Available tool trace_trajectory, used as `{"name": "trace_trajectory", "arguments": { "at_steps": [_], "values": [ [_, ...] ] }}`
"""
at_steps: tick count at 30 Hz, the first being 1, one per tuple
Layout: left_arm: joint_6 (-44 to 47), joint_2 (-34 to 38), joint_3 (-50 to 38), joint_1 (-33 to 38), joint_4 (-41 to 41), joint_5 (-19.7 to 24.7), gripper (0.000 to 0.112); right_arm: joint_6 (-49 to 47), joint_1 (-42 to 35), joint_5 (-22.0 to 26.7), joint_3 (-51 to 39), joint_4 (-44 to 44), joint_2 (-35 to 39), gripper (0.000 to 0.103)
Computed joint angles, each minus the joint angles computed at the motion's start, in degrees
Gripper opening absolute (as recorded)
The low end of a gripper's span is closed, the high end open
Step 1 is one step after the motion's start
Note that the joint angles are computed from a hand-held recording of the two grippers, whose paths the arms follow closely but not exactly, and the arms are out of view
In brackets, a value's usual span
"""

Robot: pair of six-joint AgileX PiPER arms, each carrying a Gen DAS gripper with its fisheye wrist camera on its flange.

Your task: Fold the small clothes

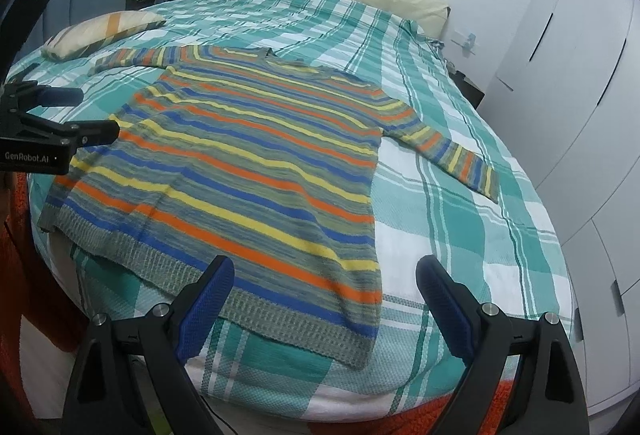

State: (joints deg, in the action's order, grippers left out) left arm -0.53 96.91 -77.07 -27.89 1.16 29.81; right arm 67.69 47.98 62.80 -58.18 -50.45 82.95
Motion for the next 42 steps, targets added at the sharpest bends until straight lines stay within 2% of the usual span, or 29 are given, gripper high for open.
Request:
{"name": "trace_trajectory", "arguments": {
  "at_steps": [12,19,30,42],
  "values": [
    [0.45,0.39,-0.77,0.87,-1.58,0.62,0.096,0.25,0.22,0.18,-0.19,-0.18,0.24,0.092],
    [-0.53,0.72,-1.07,-0.20,0.76,1.35,0.096,0.62,-0.01,-0.45,0.26,-0.68,-0.02,0.092],
    [-2.61,1.79,-1.88,-1.15,2.55,2.65,0.096,0.07,-1.73,-3.41,1.03,-0.35,-0.44,0.092],
    [-5.42,0.38,-0.39,-2.38,6.81,0.70,0.097,2.54,-2.38,-5.20,2.33,-0.69,-0.97,0.092]
  ]
}}
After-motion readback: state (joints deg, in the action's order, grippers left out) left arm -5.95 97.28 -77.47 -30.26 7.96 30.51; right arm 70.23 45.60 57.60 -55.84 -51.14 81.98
